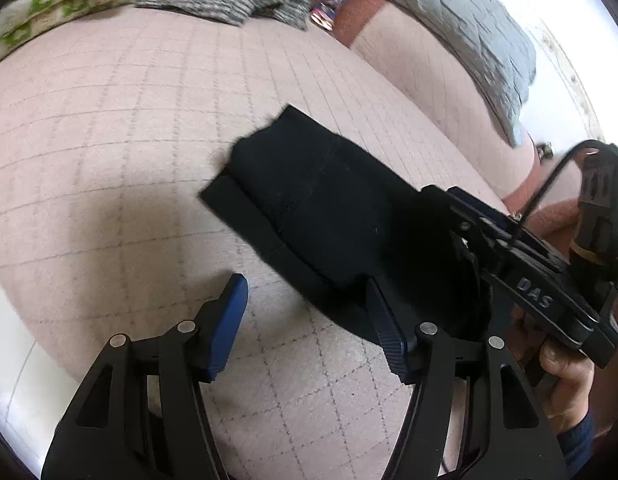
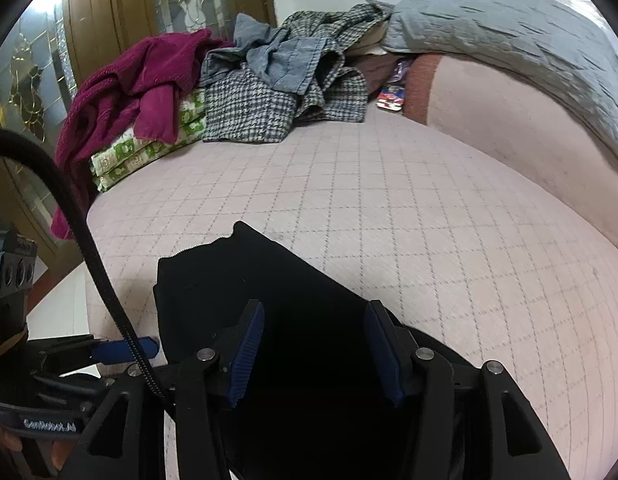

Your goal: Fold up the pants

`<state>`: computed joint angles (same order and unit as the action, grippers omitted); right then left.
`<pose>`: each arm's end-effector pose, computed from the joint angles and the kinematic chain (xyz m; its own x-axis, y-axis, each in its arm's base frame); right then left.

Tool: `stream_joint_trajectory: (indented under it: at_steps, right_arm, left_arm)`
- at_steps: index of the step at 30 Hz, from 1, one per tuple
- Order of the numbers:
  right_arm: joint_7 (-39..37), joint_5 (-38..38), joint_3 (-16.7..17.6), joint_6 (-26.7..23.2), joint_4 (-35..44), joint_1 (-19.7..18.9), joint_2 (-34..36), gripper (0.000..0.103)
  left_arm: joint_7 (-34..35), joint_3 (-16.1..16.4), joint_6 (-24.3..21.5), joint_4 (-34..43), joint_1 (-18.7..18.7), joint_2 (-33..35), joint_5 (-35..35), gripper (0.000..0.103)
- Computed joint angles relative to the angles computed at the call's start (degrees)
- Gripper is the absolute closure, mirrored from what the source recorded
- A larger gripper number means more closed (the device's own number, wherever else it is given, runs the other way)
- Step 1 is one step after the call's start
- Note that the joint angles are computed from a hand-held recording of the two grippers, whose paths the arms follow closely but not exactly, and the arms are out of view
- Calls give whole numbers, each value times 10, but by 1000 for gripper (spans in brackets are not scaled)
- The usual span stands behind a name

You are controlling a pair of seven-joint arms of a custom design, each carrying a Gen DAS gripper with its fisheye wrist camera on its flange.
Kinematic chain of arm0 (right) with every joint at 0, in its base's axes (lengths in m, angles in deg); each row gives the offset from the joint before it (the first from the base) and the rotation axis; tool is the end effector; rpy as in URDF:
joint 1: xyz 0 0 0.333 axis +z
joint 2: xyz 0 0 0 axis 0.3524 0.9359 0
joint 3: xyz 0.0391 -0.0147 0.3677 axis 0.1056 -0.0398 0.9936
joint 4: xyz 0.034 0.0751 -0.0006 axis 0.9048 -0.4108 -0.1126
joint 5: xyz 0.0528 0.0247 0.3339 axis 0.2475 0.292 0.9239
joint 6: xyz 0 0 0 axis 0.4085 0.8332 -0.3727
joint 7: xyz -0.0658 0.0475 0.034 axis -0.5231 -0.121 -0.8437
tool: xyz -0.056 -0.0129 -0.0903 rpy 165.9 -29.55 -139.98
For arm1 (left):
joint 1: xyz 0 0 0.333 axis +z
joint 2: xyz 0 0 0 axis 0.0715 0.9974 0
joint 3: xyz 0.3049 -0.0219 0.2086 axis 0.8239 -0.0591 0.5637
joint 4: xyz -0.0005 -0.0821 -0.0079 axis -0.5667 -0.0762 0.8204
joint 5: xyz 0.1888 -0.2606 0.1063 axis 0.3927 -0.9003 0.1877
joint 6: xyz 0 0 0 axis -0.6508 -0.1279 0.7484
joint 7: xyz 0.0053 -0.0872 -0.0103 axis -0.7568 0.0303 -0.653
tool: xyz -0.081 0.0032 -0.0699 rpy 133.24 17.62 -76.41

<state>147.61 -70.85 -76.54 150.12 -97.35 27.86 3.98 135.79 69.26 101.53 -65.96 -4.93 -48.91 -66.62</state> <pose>0.5716 0.1482 0.5137 0.2493 -0.9600 -0.1275 -0.7560 -0.1106 -0.6452 0.5088 -0.1586 0.4560 -0.1117 -0.8763 0.4687 -0.8789 -0.1330 -0.4580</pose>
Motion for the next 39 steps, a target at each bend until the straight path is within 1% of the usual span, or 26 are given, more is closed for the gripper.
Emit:
stream_joint_trajectory:
  at_steps: [2,4,5,7,9,11,15,17,20,21,22,23,24,25,26,27,28,29,30,31,32,35,39]
  right_arm:
    - [-21,6,10,-16,20,-6,12,48]
    - [-34,1,11,-29,40,-4,26,45]
    - [-35,-6,10,-33,52,-2,35,45]
    - [-39,-13,11,-45,75,-1,51,45]
    - [-49,-7,20,-66,108,-8,71,43]
    - [-68,8,34,-97,146,-20,94,40]
    - [-93,14,40,-169,221,-21,141,38]
    - [-97,12,36,-223,269,-16,171,37]
    - [-96,23,34,-263,310,-12,201,37]
    - [-99,33,37,-266,313,-14,206,37]
    - [-109,43,40,-250,304,-15,205,39]
    - [-117,47,42,-240,298,-15,203,44]
    - [-120,45,40,-234,294,-11,201,52]
    - [-122,42,38,-229,291,-8,200,59]
    - [-123,42,37,-226,289,-6,198,63]
    - [-123,40,36,-223,288,-4,196,71]
    - [-124,39,35,-218,284,-3,193,80]
    - [-125,37,34,-210,281,-2,189,84]
    - [-127,37,34,-203,276,-2,185,86]
    - [-128,37,34,-195,269,-3,179,88]
    - [-130,40,36,-188,261,-5,173,88]
    - [-139,52,42,-170,242,-11,155,89]
    - [-138,64,44,-141,221,-10,138,89]
  left_arm:
    - [3,2,-6,-1,3,-3,-2,35]
    - [-5,6,-28,6,9,4,-6,35]
    - [-3,7,-32,10,12,7,-13,35]
    - [3,6,-29,17,15,13,-28,35]
    - [0,5,-22,21,13,18,-26,35]
    - [-1,2,-10,24,11,23,-22,34]
    - [-8,-3,12,27,7,31,-11,34]
    - [-12,-6,17,31,9,35,-8,34]
    - [2,-13,19,37,17,42,-25,34]
    - [9,-15,18,40,20,44,-33,34]
    - [19,-17,19,42,23,45,-46,34]
    - [31,-20,20,45,26,47,-62,34]
    - [38,-21,22,49,26,50,-72,34]
    - [62,-26,27,52,29,52,-97,34]
    - [78,-27,29,53,30,53,-111,35]
    - [88,-27,32,58,29,56,-118,36]
    - [107,-29,42,61,27,58,-134,49]
    - [111,-27,46,62,25,60,-136,61]
    - [113,-26,38,65,26,62,-137,62]
    - [124,-27,31,68,29,62,-152,64]
    - [134,-26,29,69,30,61,-163,69]
    - [138,-20,33,67,22,58,-164,73]
    - [133,-17,55,58,10,49,-144,77]
